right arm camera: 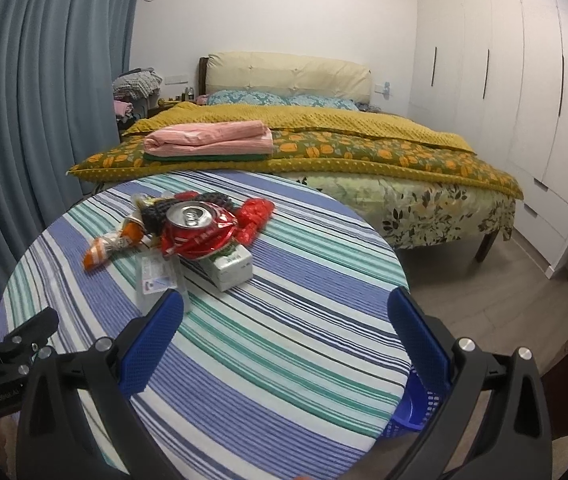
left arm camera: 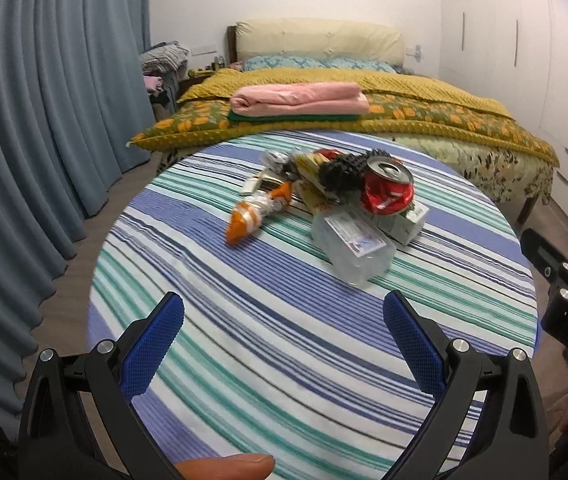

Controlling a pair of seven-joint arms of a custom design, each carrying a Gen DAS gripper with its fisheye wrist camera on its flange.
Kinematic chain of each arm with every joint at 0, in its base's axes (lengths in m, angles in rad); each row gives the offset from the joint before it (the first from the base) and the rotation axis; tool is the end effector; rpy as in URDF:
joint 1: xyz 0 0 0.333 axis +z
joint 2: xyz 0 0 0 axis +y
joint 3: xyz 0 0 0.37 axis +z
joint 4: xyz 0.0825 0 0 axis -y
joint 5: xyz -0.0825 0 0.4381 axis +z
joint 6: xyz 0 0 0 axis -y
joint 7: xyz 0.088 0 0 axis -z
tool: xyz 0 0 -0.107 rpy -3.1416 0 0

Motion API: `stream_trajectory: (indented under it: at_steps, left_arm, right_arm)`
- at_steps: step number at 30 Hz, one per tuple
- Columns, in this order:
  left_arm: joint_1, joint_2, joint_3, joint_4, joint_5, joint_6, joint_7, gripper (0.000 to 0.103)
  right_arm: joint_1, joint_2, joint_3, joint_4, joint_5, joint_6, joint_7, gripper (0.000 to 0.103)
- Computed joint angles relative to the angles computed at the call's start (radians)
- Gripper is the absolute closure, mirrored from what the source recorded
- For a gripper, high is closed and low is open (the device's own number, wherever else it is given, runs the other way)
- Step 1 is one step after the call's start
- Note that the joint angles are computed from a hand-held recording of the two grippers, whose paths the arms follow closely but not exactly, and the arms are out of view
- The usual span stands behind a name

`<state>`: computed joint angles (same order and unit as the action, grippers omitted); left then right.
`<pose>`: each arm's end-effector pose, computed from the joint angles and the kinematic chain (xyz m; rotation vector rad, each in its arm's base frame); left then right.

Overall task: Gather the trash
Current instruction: 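Reach the left gripper to the clear plastic box and close on it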

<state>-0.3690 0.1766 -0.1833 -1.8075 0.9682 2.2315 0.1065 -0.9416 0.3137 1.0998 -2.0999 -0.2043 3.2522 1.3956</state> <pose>0.6104 -0.3376 0.5134 -1.9707 1.3151 -0.5081 0.6623 0.0669 0.4924 -1.8182 1.2391 -0.7454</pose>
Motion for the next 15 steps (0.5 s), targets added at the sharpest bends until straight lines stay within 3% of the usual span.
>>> stream_trajectory:
  at_steps: [9, 15]
  left_arm:
    - [0.005, 0.152, 0.037, 0.156, -0.108, 0.093, 0.116, 0.004]
    - [-0.009, 0.307, 0.095, 0.327, -0.214, 0.143, 0.157, 0.004]
  right_arm:
    - [0.18, 0.009, -0.207, 0.058, 0.103, -0.048, -0.037, 0.005]
    - [0.246, 0.014, -0.291, 0.072, 0.174, -0.067, -0.082, 0.005]
